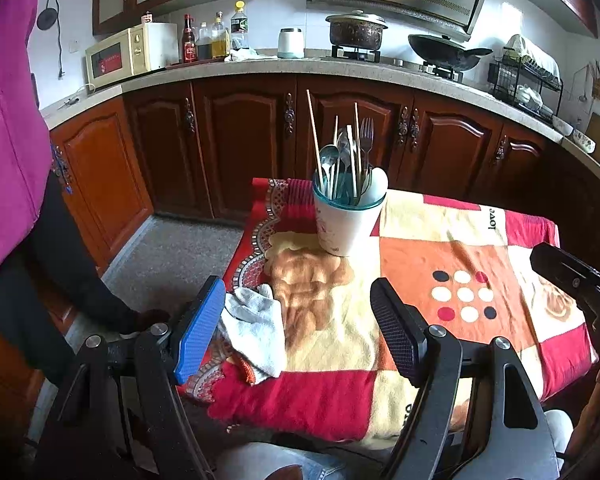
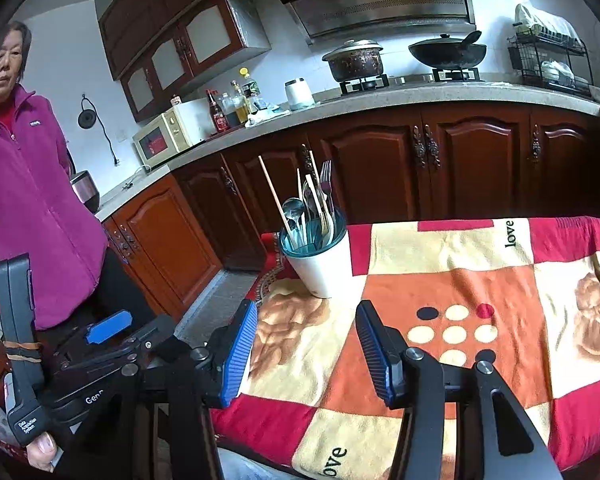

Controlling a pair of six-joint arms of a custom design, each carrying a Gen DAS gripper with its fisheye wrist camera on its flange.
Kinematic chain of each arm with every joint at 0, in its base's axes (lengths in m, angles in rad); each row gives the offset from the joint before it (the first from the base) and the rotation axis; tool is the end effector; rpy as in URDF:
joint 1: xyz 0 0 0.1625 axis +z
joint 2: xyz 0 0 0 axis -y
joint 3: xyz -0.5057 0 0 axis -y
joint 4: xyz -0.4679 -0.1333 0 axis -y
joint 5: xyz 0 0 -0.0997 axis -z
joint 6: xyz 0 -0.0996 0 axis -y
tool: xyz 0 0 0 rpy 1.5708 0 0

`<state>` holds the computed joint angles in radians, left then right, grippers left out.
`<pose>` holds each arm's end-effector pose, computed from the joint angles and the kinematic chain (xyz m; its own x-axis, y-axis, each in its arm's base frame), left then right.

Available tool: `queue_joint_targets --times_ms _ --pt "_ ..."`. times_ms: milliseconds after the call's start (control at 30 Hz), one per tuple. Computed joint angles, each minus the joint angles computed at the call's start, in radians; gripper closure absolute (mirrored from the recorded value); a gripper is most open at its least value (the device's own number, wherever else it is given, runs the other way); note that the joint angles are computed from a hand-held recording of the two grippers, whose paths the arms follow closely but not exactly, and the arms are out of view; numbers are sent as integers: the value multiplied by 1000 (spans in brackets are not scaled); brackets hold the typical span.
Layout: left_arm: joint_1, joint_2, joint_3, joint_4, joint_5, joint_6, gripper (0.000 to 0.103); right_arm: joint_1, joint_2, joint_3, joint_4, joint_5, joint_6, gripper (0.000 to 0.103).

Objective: Organize utensils

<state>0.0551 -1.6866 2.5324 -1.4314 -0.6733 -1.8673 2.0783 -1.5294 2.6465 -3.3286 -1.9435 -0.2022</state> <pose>-0.2432 -0.2249 0.1972 -0.7078 -0.2215 -0.6708 0.4281 0.6209 -0.6567 0.2604 -0.2687 0.2324 -0.8228 -0.3978 0.4060 -0.5664 0.6337 -0.5270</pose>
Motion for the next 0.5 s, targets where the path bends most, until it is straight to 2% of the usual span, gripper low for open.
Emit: queue_joint_targets --times_ms 500 --pt "5 2 1 -9 2 20 28 -6 3 -5 -1 5 -8 54"
